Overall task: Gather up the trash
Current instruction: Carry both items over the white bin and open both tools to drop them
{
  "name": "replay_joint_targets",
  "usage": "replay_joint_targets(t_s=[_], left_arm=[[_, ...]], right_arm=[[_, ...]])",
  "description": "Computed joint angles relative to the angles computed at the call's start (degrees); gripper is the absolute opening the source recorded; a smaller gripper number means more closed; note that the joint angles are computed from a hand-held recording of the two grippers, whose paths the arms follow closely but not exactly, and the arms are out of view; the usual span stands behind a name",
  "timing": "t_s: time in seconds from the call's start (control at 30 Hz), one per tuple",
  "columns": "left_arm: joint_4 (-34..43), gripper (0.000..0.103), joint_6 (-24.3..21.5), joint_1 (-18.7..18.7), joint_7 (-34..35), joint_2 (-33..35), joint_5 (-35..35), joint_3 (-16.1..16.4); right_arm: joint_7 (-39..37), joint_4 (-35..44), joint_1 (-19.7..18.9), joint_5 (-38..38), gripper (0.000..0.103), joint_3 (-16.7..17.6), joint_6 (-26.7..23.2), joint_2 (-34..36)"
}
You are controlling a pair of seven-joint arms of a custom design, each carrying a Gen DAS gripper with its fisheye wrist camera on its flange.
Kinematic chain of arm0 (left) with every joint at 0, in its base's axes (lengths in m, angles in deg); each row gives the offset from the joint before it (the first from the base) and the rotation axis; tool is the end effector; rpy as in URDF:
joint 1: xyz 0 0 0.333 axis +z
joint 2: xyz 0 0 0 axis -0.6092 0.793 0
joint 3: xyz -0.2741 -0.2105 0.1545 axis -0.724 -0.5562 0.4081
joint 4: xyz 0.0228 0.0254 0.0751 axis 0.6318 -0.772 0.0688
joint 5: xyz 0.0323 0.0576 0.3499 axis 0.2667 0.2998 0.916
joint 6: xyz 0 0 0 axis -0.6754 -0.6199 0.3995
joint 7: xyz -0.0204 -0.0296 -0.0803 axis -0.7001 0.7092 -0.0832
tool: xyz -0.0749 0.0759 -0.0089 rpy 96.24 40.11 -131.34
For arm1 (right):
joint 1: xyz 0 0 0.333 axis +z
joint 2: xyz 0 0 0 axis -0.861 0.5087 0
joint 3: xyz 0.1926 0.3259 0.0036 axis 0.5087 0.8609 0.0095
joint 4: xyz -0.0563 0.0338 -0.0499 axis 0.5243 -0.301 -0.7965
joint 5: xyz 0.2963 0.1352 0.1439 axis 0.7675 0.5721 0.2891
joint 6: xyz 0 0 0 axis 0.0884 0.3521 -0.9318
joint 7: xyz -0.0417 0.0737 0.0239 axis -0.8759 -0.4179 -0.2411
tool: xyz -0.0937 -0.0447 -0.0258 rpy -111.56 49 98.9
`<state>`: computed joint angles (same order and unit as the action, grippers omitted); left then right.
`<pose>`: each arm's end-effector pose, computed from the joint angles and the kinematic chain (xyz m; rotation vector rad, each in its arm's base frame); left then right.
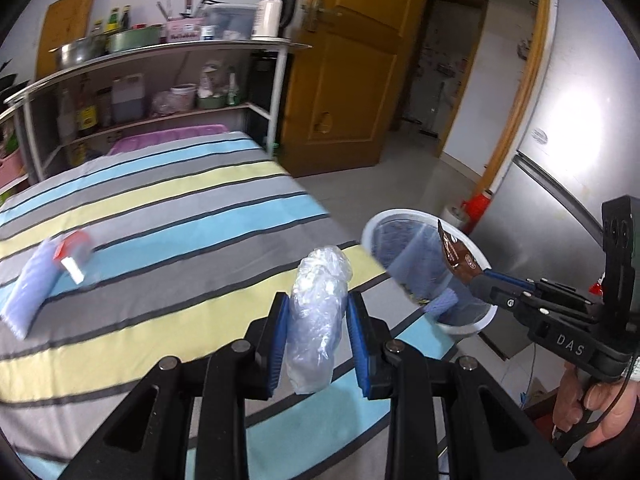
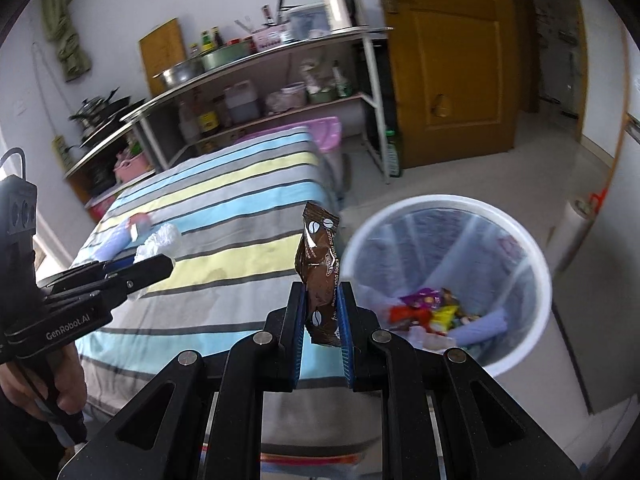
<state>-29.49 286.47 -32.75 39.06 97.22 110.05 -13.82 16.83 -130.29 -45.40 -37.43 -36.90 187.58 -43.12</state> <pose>0.6371 -0.0850 0.3547 -1.7429 1.8435 -1.0312 0.6547 0.2952 0.2887 -1.8159 1.3895 -0.4074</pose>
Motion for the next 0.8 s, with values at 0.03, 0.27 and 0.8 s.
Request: replay_joint_targets(t_s=[0.03,0.27,0.8], left_arm=[[1.33,0.03,-0.97,1.15,-0.22,0.78,0.95,-1.7],[10.19,0.03,-8.25,4.33,1.74,6.23,3.89,-9.78],[28.52,0.031,-23.92,2.33,16.26,17.99,-5.33,-18.03]], right_arm=[[0.23,-0.12,-0.21,0.33,0.017,-0.31,0.08,-0.03],[1.8,0.04,-1.62,1.89,0.017,-1.73,-0.12,0.52],[2.39,5.71,-3.13,5.22,0.017,-4.18,-5.94,4.34]])
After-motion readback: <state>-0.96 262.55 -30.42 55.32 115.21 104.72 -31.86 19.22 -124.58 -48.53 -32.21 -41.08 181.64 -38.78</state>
